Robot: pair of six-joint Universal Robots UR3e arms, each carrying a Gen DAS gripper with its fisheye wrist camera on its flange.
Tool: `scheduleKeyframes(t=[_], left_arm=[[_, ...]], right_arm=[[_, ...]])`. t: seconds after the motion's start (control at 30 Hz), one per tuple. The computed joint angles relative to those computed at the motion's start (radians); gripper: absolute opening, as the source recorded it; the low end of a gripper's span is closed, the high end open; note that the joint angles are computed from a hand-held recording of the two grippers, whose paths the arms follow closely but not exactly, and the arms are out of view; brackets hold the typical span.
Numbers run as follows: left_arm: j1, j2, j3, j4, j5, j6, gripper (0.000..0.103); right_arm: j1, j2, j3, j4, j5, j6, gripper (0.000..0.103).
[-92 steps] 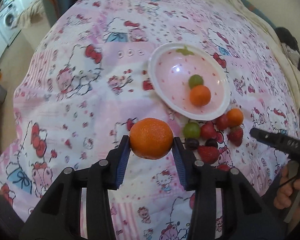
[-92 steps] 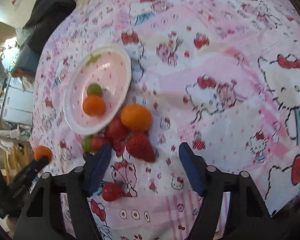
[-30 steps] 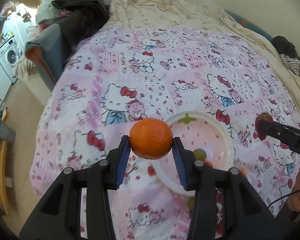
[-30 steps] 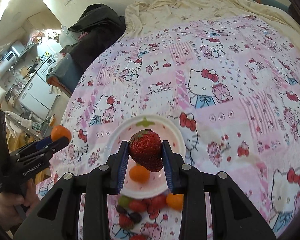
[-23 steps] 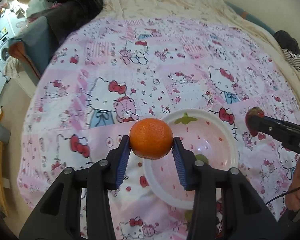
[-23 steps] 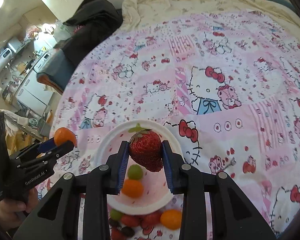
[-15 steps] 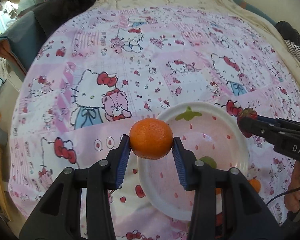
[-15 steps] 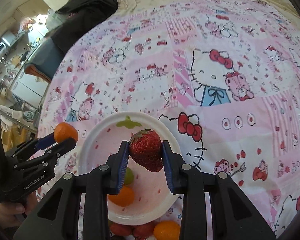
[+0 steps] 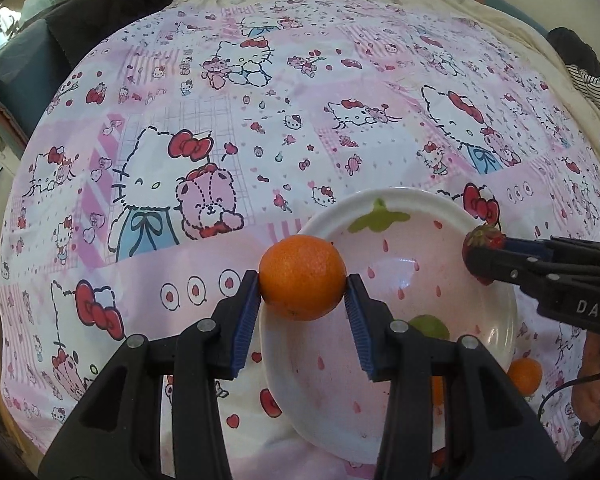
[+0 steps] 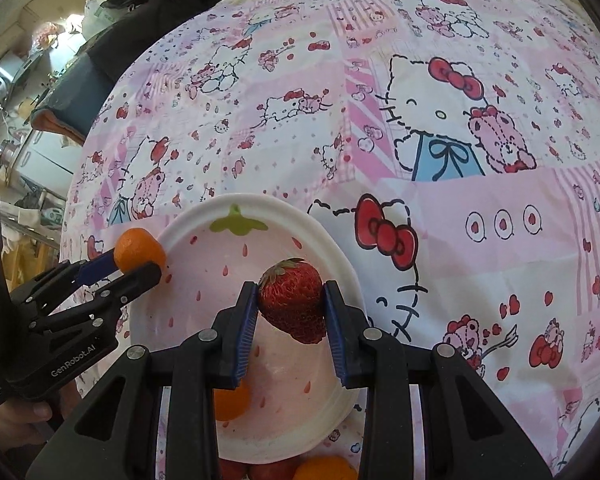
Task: Organize fruits
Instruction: 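Carry the mandarin and strawberry over the white plate with both tools, then open both tools to release the mandarin and strawberry onto the plate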
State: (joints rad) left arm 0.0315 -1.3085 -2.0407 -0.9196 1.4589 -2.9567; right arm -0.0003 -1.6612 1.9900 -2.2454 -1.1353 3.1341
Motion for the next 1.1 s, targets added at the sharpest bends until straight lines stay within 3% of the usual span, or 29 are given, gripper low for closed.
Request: scheduleKeyframes(t=[0.3,0.43,0.6,0.67,0.73,0.83,1.1], left_arm=[[0.001,0.002,0.011,-0.014,-0.016,0.013,0.04],[-0.041,0.003,0.012,0.006,0.013,0.014,0.063],[-0.061,-0.005,0.024,0.016,0.042,0.013,0.065],[-0.049,-0.001,0.026,0.012,0.039,0.005,0.065],[-0.029,0.01,0.023,0.006,0.026,-0.001,0.065],[-0.018,0.017,0.021,0.002,0.022,-0.006,0.065],[0.001,0.077,0.011,-0.018,0.001,0.002,0.065]], right_arm=[[0.0,0.024,-0.003,0.0,-0.017,0.013,0.035],[-0.002,0.022,-0.002,0.002,-0.013,0.021,0.036],[-0.037,0.018,-0.006,0.051,0.047,0.013,0.036],[-0.056,0.011,-0.007,0.074,0.073,0.009,0.062],[-0.081,-0.017,0.013,0.068,0.115,0.0,0.07],[-0.078,-0.046,0.013,0.046,0.087,0.014,0.071],[-0.124,-0.105,0.015,0.089,0.14,-0.002,0.071]])
